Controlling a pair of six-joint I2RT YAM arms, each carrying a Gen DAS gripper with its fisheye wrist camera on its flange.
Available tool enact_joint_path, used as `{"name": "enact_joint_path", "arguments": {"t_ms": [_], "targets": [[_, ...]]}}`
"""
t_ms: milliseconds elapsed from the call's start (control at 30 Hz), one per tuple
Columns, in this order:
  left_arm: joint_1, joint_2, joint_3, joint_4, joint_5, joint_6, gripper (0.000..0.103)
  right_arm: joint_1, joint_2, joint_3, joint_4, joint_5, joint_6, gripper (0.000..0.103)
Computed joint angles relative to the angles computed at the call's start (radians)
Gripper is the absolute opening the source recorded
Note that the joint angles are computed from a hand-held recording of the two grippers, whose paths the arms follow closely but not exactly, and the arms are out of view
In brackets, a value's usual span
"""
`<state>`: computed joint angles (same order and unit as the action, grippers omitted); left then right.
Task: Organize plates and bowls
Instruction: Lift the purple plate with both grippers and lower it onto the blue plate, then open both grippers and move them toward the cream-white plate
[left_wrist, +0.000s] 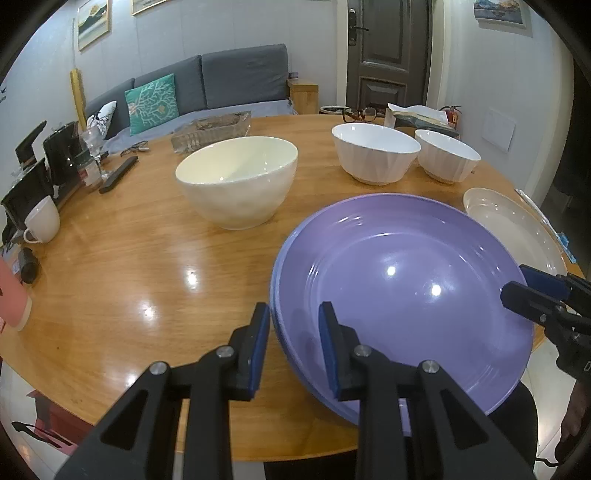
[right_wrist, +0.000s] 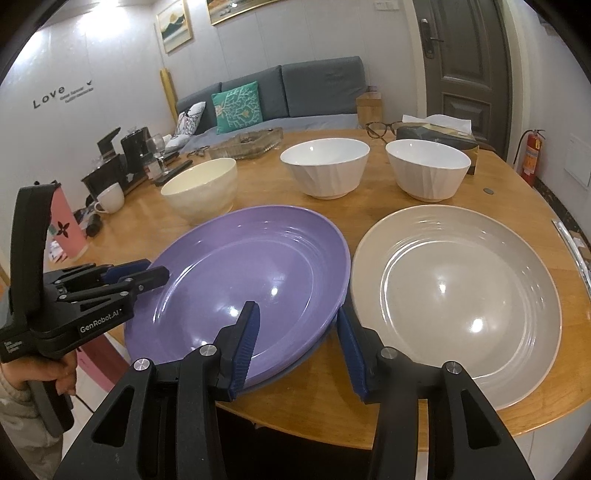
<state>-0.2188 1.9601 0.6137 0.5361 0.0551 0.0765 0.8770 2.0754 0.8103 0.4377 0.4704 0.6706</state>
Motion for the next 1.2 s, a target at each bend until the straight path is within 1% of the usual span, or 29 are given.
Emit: {"name": "enact_joint_path", "arguments": {"t_ms": [233, 433, 567, 667, 767, 900, 1100, 1200], "targets": [[0.02, -0.022, -0.011, 0.006, 0.016, -0.007, 0.024, 0.008, -0.035, -0.033, 0.036, 0.011, -0.022, 0.039], [0.03, -0.035, -0.018, 0.007, 0.026, -0.01, 0.024, 0.007, -0.014, -0.009, 0.022, 0.01, -0.023, 0.039], [0.034, -0.072, -0.027, -0.006, 0.034, -0.009, 0.024, 0.003, -0.013, -0.01, 0.026, 0.003, -0.023, 0.039], [0.018, -0.135, -0.04, -0.03, 0.047, -0.013, 0.029, 0.003, -0.026, -0.031, 0.05, 0.004, -0.028, 0.039], [-0.021, -0.195, -0.036, -0.065, 0.059, -0.022, 0.031, 0.0, -0.058, -0.08, 0.092, 0.016, -0.025, 0.039], [-0.108, -0.227, -0.008, -0.106, 0.061, -0.044, 0.033, -0.008, -0.119, -0.172, 0.151, 0.05, -0.009, 0.042], [-0.252, -0.185, 0.071, -0.166, 0.041, -0.079, 0.033, -0.042, -0.22, -0.36, 0.268, 0.106, 0.04, 0.042], [-0.309, -0.137, 0.121, -0.206, 0.055, -0.102, 0.033, -0.069, -0.247, -0.443, 0.334, 0.113, 0.061, 0.042]]}}
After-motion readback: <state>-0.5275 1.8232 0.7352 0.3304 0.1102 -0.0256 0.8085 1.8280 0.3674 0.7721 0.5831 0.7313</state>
